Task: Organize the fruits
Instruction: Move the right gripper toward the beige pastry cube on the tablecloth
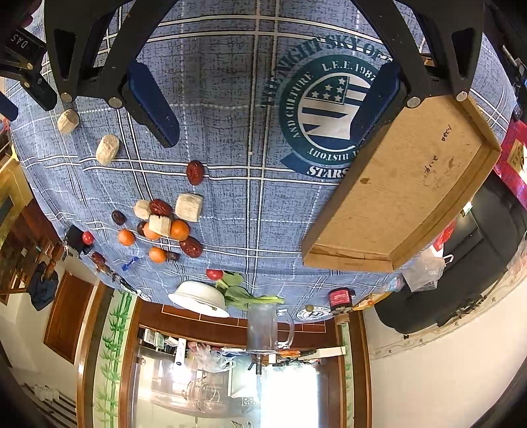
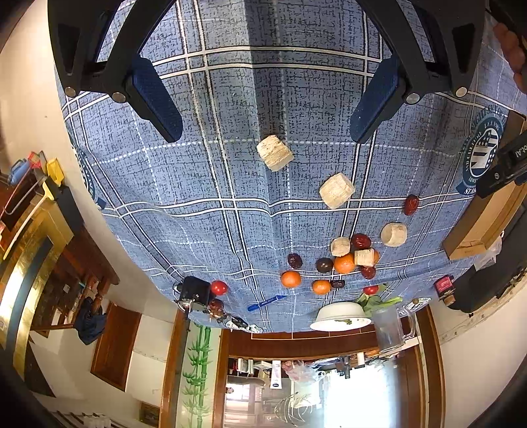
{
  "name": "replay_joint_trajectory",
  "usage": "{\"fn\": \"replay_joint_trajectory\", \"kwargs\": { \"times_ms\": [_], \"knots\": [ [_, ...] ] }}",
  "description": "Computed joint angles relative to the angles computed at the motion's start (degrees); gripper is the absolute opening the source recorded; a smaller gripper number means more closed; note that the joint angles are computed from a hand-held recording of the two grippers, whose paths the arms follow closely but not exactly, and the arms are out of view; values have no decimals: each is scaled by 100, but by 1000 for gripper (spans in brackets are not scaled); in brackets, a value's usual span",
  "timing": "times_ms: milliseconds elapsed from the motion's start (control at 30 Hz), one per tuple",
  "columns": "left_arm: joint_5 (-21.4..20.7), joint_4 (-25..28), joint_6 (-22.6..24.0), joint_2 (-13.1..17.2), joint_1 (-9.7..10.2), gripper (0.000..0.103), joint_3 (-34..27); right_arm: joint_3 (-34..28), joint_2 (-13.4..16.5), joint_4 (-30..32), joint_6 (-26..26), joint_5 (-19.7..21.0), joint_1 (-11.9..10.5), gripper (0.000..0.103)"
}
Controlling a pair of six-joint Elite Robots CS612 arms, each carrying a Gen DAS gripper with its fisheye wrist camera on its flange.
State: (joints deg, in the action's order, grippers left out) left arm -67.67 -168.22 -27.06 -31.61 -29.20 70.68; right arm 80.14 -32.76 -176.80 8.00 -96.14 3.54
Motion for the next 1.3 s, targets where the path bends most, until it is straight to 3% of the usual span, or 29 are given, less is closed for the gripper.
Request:
{"fn": "replay_joint_trajectory", "kwargs": {
  "times_ms": [600,1300],
  "knots": [
    [-91,-97,32,-7,28,103,2,-105,15,167,-180,-29,79,102],
    [-205,251,58,90,23,103,-158,-154,28,454,104,160,-136,102]
  ]
}}
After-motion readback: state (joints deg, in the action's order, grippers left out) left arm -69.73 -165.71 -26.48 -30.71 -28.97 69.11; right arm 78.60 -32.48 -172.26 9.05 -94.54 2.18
